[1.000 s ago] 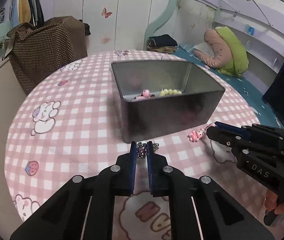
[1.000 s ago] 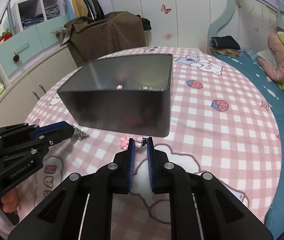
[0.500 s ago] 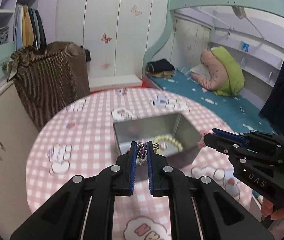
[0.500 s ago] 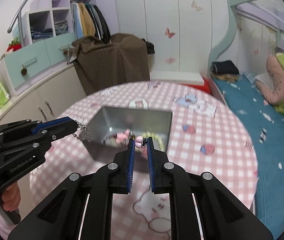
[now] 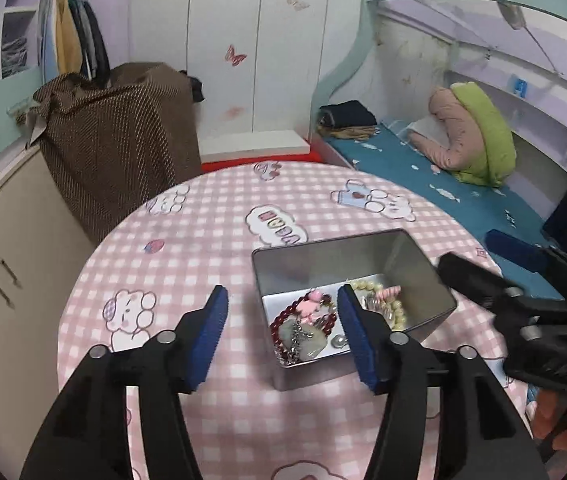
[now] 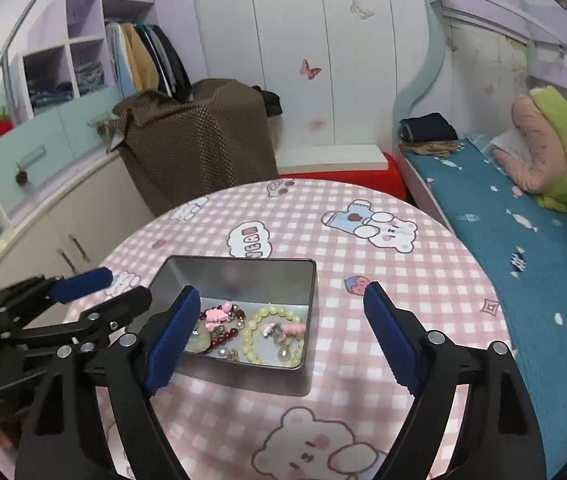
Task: Organize jewelry
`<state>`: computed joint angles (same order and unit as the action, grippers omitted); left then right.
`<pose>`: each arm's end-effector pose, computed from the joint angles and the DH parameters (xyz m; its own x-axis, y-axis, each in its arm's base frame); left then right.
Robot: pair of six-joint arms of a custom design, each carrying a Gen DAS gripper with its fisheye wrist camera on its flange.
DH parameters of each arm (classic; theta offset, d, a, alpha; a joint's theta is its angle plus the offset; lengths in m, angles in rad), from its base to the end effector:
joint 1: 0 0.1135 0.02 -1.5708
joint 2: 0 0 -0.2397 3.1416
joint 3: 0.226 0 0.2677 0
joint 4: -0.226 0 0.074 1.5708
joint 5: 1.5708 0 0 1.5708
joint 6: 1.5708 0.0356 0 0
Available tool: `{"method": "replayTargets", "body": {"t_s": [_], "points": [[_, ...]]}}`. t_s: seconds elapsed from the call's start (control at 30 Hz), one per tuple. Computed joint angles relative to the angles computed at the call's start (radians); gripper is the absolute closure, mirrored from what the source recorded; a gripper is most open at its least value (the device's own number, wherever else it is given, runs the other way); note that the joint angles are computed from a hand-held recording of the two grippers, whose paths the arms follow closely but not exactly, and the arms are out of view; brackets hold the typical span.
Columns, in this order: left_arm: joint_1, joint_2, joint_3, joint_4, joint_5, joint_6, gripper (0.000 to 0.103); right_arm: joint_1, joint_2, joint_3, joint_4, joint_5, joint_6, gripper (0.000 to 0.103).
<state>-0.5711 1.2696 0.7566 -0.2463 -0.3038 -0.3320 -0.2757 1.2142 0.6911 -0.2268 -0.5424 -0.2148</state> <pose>0.2446 -0.1445 0.1923 -0.6562 0.0519 -0.7528 0.1263 0.9911 -0.0417 0.2636 -0.0555 0.1885 -0.6130 -0.0163 -0.7899 -0.2671 0.9452 0.1878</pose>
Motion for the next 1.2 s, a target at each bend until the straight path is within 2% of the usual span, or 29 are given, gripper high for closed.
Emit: {"method": "replayTargets", "body": {"t_s": [0.2,0.3,0.5,0.77,0.93,1.2], "points": [[-0.005,-0.022,-0.009,-0.030,-0.017,-0.040,0.037,-0.039,-0.038,-0.026,-0.026,0.003,-0.013,0.022],[-0.051,-0.048,-0.006,-0.080,-0.092,-0.064,0.031,-0.067,-0.094,-0.050,-0.059,-0.010,-0.021,0.022],[-0.119,-0.143,-0.026,-0.153,-0.150,-0.097,0.026,-0.138,-0.236,-0.082,-0.166,-0.051,-0.052,0.021],[-0.242,-0.246,-0.012,-0.348,-0.245,-0.227,0.025,-0.249,-0.459,-0.113,-0.345,-0.107,-0.085,0.019],[-0.320,-0.319,-0.004,-0.454,-0.307,-0.299,0.025,-0.336,-0.574,-0.105,-0.496,-0.185,-0.158,0.019],[-0.458,-0.370,0.034,-0.610,-0.426,-0.416,0.025,-0.399,-0.684,-0.087,-0.650,-0.229,-0.220,0.016]]}}
